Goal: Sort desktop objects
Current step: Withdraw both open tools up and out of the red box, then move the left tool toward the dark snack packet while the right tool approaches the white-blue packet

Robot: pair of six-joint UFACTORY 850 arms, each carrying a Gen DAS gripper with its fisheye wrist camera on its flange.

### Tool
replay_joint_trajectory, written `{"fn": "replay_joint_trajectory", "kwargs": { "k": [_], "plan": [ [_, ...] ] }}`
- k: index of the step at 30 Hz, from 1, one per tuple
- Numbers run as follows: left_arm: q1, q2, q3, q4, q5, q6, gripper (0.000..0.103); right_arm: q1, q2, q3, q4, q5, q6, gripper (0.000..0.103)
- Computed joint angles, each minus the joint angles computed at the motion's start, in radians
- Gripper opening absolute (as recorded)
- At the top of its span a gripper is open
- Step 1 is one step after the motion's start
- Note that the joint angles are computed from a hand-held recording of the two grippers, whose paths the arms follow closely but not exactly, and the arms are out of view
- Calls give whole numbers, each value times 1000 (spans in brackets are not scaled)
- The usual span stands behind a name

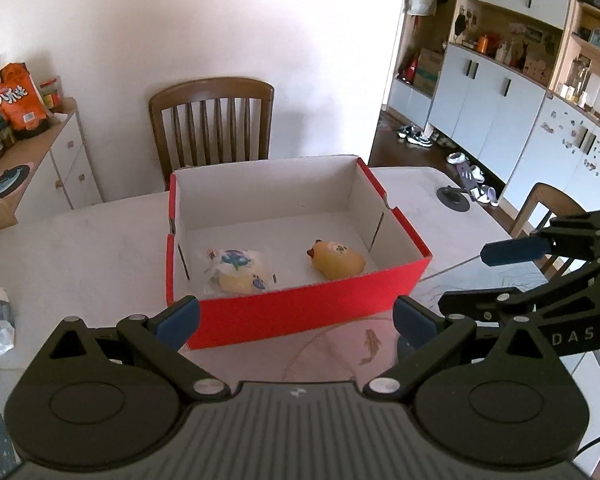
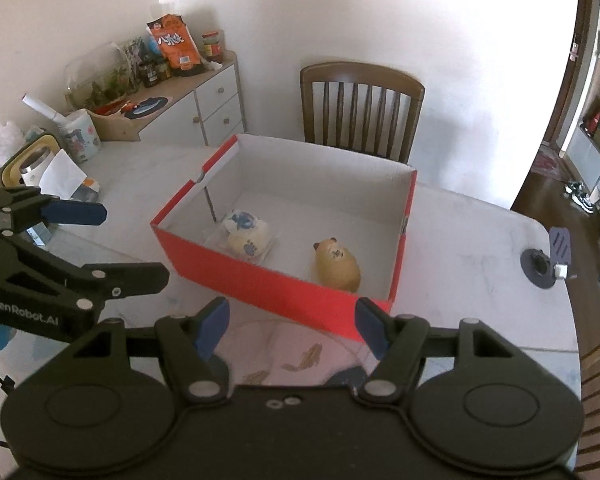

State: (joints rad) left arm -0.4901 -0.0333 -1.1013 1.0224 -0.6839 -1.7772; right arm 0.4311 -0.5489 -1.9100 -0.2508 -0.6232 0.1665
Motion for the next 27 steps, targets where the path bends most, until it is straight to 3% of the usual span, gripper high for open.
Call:
{"fn": "replay_joint_trajectory", "kwargs": {
  "k": [20,27],
  "plan": [
    [-120,49,63,65,-139,-105,103,39,120,211,-163,71,220,69],
    [-147,78,123,65,-133,-158,103,45,131,251,-186,72,251,69]
  ]
}}
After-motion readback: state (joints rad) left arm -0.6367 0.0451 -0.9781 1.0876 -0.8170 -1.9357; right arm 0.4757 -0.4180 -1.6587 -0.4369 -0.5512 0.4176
